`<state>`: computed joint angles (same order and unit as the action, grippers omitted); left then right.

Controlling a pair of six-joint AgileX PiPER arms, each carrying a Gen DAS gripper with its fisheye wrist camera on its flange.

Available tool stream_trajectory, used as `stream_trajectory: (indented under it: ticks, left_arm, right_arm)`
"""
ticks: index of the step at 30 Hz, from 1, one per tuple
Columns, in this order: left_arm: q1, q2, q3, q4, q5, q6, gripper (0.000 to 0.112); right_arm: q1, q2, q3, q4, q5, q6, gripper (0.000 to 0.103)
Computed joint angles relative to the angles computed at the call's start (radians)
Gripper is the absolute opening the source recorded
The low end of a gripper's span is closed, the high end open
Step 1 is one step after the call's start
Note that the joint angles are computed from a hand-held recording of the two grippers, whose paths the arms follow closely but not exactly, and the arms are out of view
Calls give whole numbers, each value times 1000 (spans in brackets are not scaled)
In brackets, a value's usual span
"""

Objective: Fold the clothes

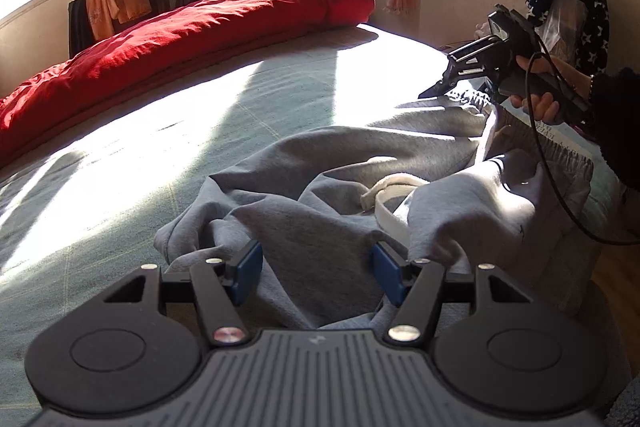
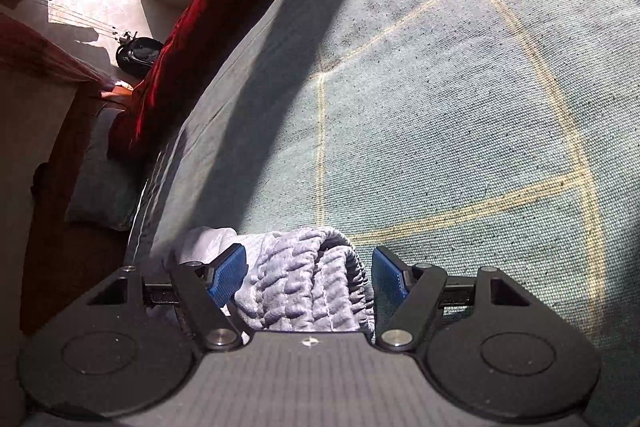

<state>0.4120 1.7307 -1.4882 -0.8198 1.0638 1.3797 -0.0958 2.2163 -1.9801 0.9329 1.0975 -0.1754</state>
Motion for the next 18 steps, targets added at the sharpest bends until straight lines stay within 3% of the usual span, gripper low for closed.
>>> stream_trajectory:
  ticks: [3,9,11,18]
  left_arm:
    - [-4,-6,4,-6,2,1,62]
    - [5,-29,23,-17,9,21,62]
    - [8,-34,26,-19,11,23,62]
    - [24,-61,52,-39,34,43,62]
  right_arm:
    - [33,-84,87,-48,-83,-67,56]
    - [105,-334,361,-30,-251,-421,54]
    - [160,-423,437,-90,-293,-504,54]
    - [435,-634,635,-490,-413,-427,57]
